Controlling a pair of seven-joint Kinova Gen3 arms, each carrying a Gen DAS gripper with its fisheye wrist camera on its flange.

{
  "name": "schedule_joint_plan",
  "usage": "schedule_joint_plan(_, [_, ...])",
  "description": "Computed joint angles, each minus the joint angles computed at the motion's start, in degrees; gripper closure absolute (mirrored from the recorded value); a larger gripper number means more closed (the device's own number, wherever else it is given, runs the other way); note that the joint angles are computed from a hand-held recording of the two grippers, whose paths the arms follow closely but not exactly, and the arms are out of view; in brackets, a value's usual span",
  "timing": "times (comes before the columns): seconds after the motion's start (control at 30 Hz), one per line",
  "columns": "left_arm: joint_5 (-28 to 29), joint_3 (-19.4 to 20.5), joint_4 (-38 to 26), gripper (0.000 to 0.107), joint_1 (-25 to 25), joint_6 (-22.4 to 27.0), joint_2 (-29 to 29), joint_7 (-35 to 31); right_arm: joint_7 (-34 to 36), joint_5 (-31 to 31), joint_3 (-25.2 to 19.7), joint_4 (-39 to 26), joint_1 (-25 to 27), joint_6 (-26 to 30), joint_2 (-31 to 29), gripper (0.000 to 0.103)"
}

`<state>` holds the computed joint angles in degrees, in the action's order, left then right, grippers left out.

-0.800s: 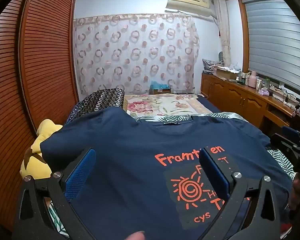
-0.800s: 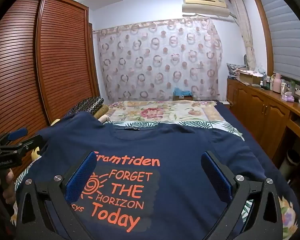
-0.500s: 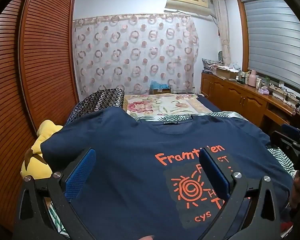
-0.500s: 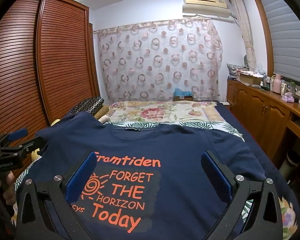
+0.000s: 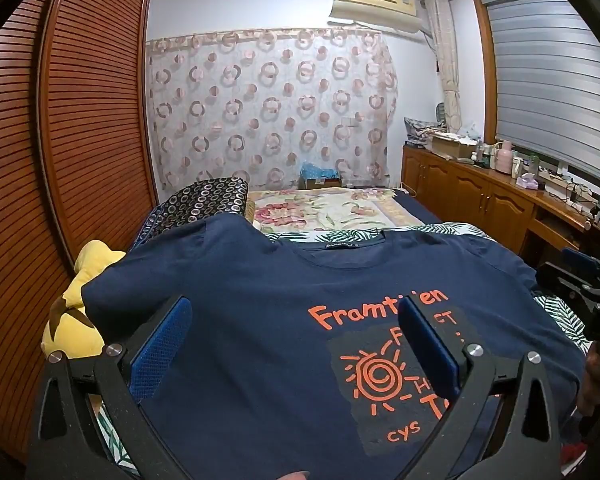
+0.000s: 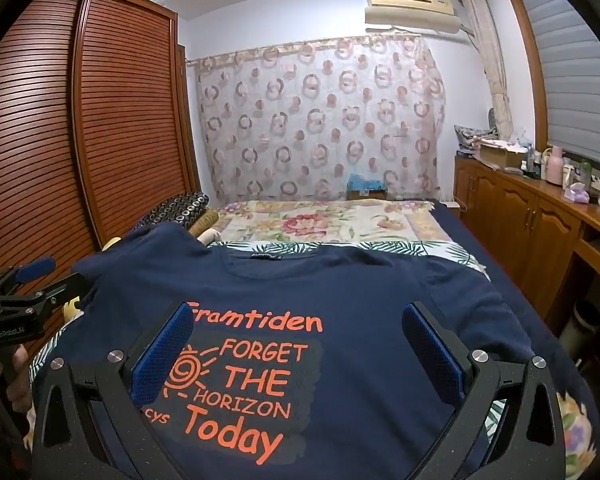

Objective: Fold small clothes

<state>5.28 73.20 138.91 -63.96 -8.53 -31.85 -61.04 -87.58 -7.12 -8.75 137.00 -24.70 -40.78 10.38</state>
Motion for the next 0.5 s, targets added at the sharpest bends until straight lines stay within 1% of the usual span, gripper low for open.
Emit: schedule_joint_plan(0.5, [-0.2,0.1,0.0,0.004,-0.1,-0.1,-0.2,0.2,-0.4,0.4,0.1,-0.2,0.2,0.4,0.1,0.000])
